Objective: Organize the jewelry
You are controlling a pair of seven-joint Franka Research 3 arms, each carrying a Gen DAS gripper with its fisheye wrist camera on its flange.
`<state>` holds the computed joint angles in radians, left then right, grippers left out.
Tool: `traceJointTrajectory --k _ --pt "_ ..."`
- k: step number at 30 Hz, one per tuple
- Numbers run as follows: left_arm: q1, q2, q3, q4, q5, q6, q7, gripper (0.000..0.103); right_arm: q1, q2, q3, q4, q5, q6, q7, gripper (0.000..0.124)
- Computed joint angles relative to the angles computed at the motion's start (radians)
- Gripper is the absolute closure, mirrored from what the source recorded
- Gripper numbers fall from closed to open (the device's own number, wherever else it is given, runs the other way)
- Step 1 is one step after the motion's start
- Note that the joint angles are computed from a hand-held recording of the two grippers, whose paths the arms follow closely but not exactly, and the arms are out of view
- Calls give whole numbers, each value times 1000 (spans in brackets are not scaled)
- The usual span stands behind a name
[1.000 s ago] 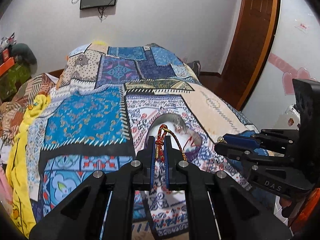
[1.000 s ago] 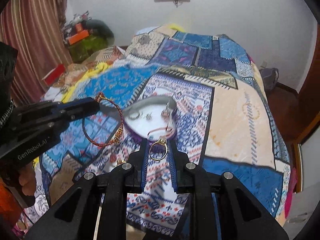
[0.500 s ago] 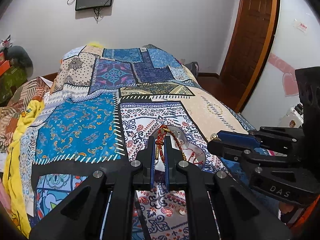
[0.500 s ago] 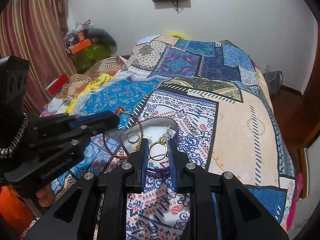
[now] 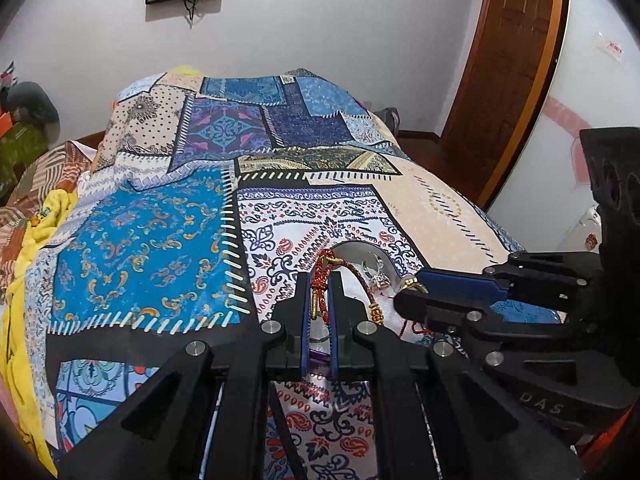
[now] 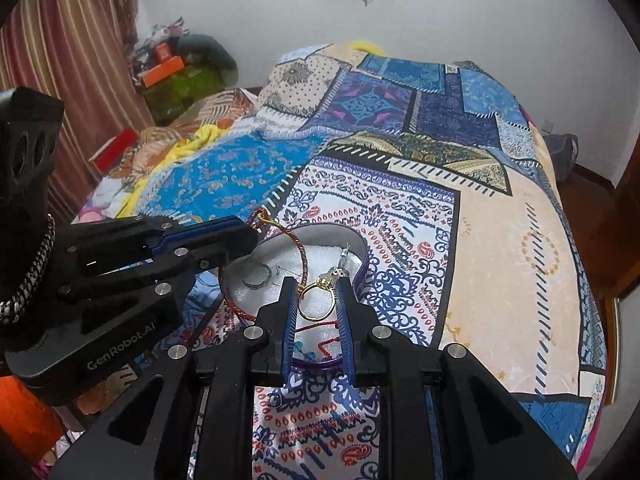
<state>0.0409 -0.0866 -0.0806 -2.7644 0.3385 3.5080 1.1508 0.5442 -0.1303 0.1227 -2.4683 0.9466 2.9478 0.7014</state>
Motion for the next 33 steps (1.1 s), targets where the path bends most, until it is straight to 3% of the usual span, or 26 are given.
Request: traceJointTrajectory --k 6,10,13,17,25,28,30,33 --pt "-4 20 1 13 4 -10 -3 97 -15 14 2 8 -46 -24 48 106" --pt "-9 33 58 39 192 -25 -161 97 -20 17 5 10 -64 -33 63 106" --pt "5 29 59 39 246 -25 -207 97 -29 22 7 17 -98 -56 87 106" --pt "15 6 37 25 219 -40 -173 97 -33 21 11 16 -129 -64 110 106" --pt "-2 -47 50 -4 193 -64 -154 94 -22 -1 7 -1 -135 -27 121 90" --pt "-1 -73 41 -20 163 -72 -132 85 -20 -13 8 -9 -151 -9 137 89" --pt "26 -100 -3 -39 100 -71 -89 76 -18 -26 8 -19 -166 6 153 89" --pt "16 -137 -3 -61 64 -76 -66 73 -7 -46 -4 -29 -165 11 157 89"
